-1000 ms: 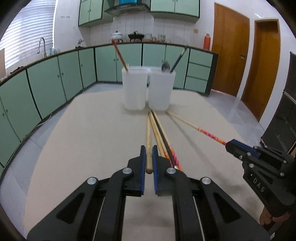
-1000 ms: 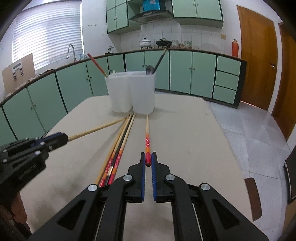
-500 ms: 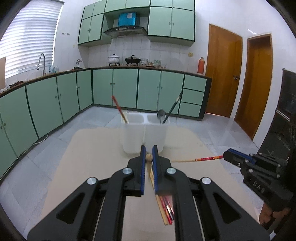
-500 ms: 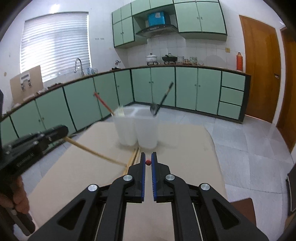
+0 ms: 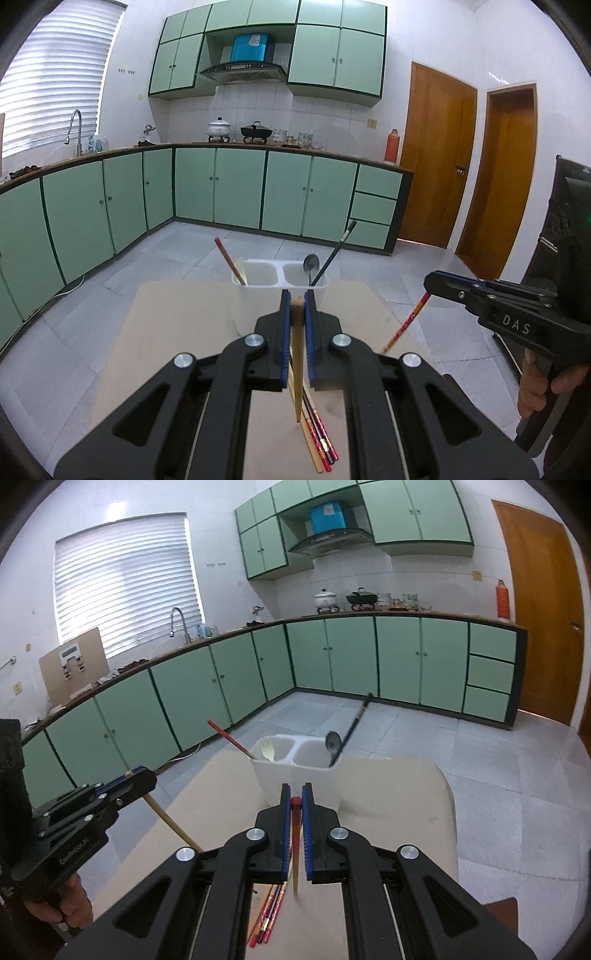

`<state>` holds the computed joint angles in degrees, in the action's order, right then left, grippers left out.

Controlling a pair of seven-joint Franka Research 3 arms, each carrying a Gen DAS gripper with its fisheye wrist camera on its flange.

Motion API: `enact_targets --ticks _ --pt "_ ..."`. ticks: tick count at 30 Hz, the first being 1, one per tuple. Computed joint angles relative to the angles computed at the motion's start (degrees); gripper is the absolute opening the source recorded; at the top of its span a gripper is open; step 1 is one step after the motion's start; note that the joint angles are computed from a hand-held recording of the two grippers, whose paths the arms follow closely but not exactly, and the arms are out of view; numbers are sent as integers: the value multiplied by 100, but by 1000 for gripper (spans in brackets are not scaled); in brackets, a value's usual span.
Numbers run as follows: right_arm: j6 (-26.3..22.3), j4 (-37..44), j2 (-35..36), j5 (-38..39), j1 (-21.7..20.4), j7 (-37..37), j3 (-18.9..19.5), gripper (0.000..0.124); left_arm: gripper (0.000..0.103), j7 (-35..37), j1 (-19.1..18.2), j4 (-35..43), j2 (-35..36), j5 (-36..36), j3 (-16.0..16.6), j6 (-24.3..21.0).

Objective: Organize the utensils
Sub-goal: 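Lift both chopsticks and carry them toward the white holder, then lower both chopsticks into the holder and open both tools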

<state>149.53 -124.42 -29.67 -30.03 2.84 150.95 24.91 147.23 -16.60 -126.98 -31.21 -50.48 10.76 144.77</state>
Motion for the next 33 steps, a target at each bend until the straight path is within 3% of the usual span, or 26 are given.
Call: enact_targets --ticks 9,17,25,33 --pt "212 451 307 -85 26 -438 -153 6 6 142 -40 503 236 -362 35 -133" --pt "352 1333 850 -576 -199 -524 -241 6 6 483 -87 1341 781 -961 -193 258" --pt "258 2562 1775 -1793 -294 -39 -388 6 6 613 166 2435 1709 -1242 -691 666" --pt "259 3110 2586 -2689 21 524 -816 6 6 452 611 3041 2547 -916 -1310 1025"
